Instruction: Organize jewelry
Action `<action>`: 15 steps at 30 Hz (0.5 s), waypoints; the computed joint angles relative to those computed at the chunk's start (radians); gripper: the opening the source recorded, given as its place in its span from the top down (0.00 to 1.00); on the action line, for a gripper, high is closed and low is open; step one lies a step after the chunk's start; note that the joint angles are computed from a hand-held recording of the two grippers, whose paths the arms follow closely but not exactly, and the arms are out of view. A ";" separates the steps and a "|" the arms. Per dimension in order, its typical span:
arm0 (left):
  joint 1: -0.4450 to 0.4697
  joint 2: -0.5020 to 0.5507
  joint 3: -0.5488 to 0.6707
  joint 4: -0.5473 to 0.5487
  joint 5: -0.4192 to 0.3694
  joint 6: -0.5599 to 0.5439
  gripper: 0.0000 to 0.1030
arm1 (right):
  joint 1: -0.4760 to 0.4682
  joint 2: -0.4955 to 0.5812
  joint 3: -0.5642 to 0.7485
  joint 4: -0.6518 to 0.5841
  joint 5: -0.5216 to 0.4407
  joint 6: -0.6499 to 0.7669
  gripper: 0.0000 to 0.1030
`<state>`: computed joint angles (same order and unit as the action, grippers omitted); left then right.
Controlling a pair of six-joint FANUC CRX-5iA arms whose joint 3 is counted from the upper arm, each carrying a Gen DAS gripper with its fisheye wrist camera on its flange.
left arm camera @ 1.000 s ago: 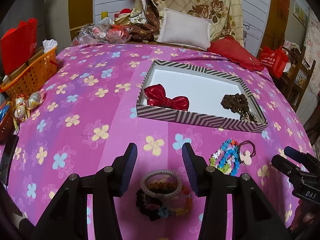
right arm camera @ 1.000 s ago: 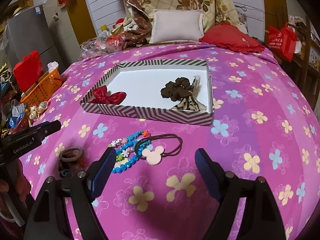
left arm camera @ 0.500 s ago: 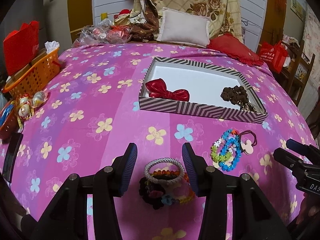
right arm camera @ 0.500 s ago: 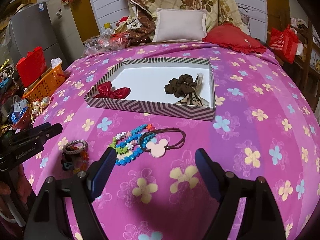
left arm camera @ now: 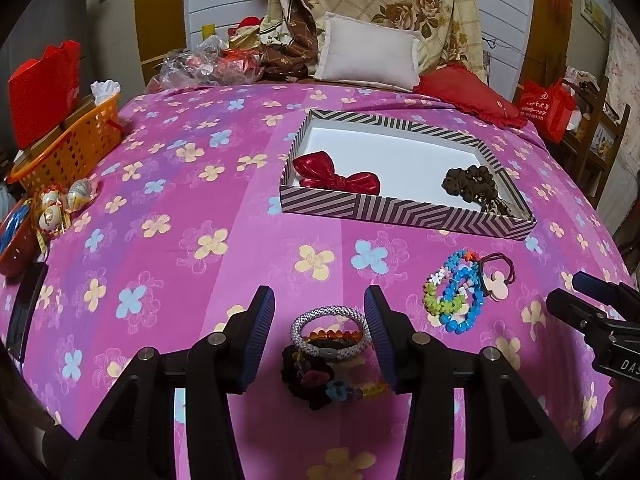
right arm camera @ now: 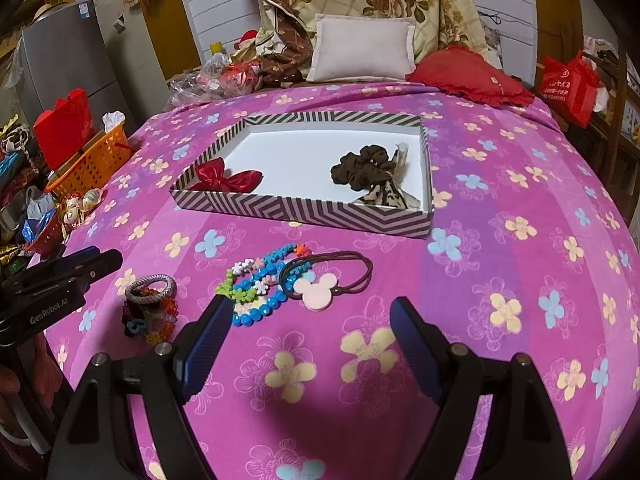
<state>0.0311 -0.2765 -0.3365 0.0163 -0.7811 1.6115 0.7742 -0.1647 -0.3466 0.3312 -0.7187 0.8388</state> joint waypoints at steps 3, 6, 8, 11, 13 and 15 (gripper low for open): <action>-0.002 -0.001 -0.001 -0.004 0.001 0.002 0.68 | -0.001 0.003 0.005 -0.007 -0.002 0.006 0.18; -0.001 -0.001 -0.001 -0.001 -0.002 0.002 0.68 | 0.000 0.006 0.007 -0.012 -0.003 0.010 0.18; 0.000 -0.002 -0.001 0.001 -0.003 0.000 0.68 | -0.003 0.009 0.009 -0.014 -0.004 0.014 0.18; 0.008 -0.007 -0.009 0.021 -0.003 -0.015 0.68 | -0.003 0.011 0.006 -0.012 -0.001 0.015 0.18; 0.018 -0.013 -0.020 0.043 -0.001 -0.035 0.68 | -0.002 0.013 0.004 -0.008 -0.001 0.014 0.19; 0.033 -0.020 -0.033 0.077 -0.003 -0.071 0.68 | -0.003 0.014 0.003 -0.011 0.000 0.017 0.18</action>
<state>0.0637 -0.2964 -0.3696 0.0936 -0.7837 1.5409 0.7716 -0.1506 -0.3435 0.3204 -0.7189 0.8558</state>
